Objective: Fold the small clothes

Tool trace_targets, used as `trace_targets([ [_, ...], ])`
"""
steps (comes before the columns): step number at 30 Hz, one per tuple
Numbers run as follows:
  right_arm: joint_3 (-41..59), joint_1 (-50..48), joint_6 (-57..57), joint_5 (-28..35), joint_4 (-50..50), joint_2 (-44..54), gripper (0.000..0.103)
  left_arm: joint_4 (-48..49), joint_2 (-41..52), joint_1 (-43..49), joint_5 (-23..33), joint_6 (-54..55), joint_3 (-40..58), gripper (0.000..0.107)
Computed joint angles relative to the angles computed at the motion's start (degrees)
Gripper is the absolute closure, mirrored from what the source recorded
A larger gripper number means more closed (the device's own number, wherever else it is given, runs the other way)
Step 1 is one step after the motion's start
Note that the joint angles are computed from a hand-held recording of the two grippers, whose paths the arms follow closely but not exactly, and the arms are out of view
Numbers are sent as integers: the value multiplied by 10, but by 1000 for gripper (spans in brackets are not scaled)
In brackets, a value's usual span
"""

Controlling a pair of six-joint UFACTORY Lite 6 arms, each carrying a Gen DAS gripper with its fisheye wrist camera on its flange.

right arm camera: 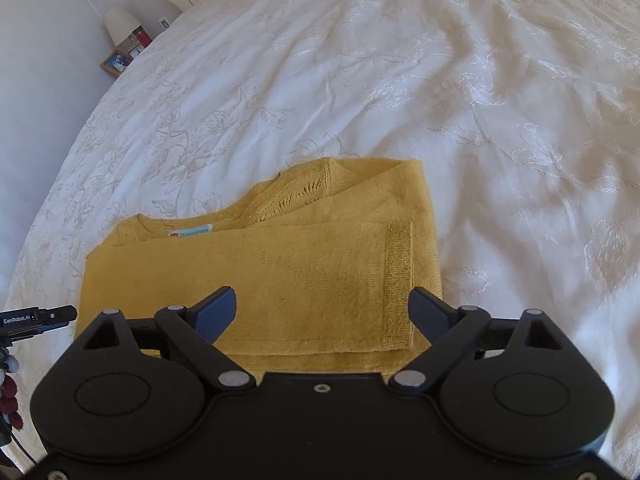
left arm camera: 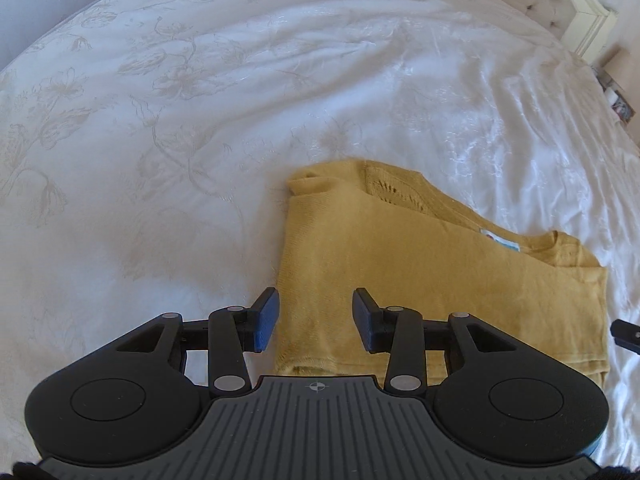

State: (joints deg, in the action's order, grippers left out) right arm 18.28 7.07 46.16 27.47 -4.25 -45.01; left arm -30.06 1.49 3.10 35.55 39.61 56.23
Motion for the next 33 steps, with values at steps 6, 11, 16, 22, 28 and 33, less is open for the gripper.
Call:
trace_targets([
  [6,32,-2,-3,-41,-18,156,67,-20,144,0,23,-13,149,67],
  [11,22,-10,-47,-51,7,161,68,-26,262,-17,68,-52,290,66],
  [16,5,-48,-129,-59,83,143,73,-16,362,-32,121,-109,425,66],
  [22,-7,-59,-167,-65,117,129,73,110,492,-68,237,-204,616,66],
  [28,-23,-78,-221,-67,162,108,73,199,533,-101,289,-216,682,67],
  [33,-27,-85,-243,-65,181,100,72,240,600,-119,346,-242,788,67],
])
